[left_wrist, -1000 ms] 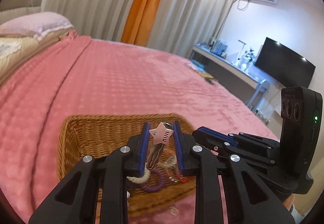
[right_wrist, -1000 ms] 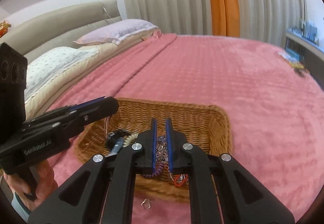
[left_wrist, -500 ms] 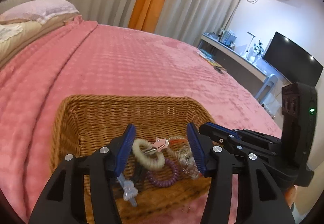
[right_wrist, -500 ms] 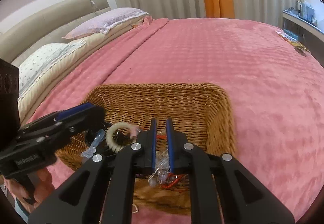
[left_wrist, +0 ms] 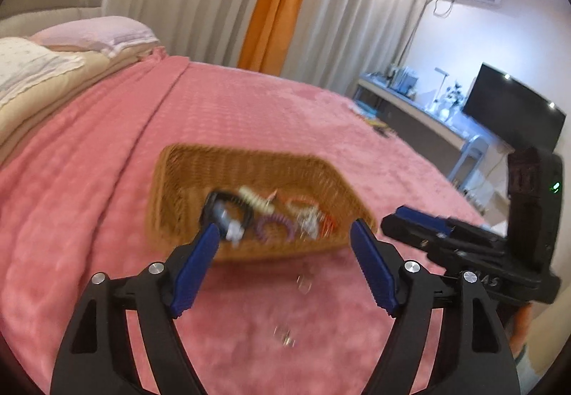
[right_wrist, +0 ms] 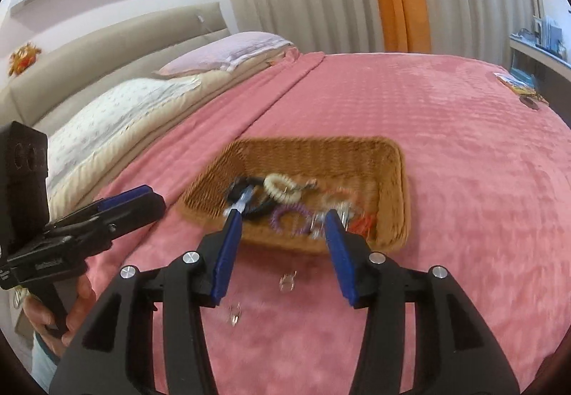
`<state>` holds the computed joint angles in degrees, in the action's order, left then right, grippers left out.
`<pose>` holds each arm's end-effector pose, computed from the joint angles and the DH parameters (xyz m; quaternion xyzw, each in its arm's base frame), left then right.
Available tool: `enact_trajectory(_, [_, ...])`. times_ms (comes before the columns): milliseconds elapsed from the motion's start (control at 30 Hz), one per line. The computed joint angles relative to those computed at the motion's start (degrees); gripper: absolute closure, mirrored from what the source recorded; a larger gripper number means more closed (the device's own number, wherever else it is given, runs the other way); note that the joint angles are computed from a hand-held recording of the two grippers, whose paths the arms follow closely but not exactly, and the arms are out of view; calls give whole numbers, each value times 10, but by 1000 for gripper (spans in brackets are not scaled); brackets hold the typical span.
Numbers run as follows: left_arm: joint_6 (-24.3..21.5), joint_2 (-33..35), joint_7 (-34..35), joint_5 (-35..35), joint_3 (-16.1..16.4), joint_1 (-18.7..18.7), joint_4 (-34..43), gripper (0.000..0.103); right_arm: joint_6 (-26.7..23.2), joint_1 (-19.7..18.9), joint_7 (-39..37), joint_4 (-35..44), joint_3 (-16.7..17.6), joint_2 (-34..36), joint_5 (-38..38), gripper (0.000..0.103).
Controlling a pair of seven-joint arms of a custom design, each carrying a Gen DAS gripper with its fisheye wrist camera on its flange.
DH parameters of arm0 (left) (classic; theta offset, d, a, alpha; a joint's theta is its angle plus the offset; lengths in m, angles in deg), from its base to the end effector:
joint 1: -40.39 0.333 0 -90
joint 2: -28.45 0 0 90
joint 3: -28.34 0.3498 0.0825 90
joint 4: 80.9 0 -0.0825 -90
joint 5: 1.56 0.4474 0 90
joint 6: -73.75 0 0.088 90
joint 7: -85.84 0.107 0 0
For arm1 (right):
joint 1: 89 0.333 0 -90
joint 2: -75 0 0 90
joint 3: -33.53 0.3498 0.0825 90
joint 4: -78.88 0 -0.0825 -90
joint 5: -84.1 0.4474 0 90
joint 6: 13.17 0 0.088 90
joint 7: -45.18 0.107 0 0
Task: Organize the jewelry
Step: 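Carry the keychain and bead chain into the basket and open both tools, then grasp a silver clasp with the left tool while the right tool grasps another clasp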
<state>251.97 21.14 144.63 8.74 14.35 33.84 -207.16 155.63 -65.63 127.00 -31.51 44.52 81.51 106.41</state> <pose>0.5600 -0.2323 0.5630 -0.6133 0.6169 -0.4427 0.2175 0.5898 0.3666 0.5420 -0.7418 0.5001 -0.1194 0.4306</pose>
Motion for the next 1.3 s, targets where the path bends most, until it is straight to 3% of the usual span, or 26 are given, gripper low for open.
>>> enact_trajectory(100, [-26, -18, -81, 89, -50, 53, -18, 31, -7, 6, 14, -17, -2, -6, -13, 58])
enact_trajectory(133, [-33, -19, -82, 90, -45, 46, -23, 32, -10, 9, 27, -22, -5, -5, -23, 58])
enact_trajectory(233, [-40, -16, -14, 18, 2, -15, -40, 41, -17, 12, 47, -30, -8, 2, -36, 58])
enact_trajectory(300, [-49, -13, 22, -20, 17, -36, -48, 41, -20, 13, 63, -30, -11, 12, -51, 60])
enact_trajectory(400, [-64, 1, 149, -151, 61, -99, -51, 44, -16, 2, 46, -31, 1, 28, -30, 65])
enact_trajectory(467, [-83, 12, 169, -170, 53, -92, -43, 49, -18, 6, 64, -30, -7, 37, -49, 65])
enact_trajectory(667, [-127, 48, 136, -141, 24, -65, -7, 50, -27, -3, 62, -23, 1, 48, -51, 65])
enact_trajectory(800, [-174, 69, 19, 18, 12, -55, 26, 57, -25, 0, 73, -23, -3, 49, -66, 65])
enact_trajectory(833, [-179, 70, 2, 42, 12, -56, 28, 67, -26, 0, 75, -23, -3, 49, -68, 65])
enact_trajectory(1000, [-181, 74, 7, 42, 14, -60, 32, 93, -34, 7, 95, -15, -8, 54, -92, 65])
enact_trajectory(1167, [-160, 60, 31, -11, 18, -57, 15, 95, -59, 26, 135, -3, -26, 57, -158, 65])
enact_trajectory(1300, [-139, 40, 21, -9, 24, -46, -9, 95, -93, 26, 129, 27, -18, 75, -171, 65])
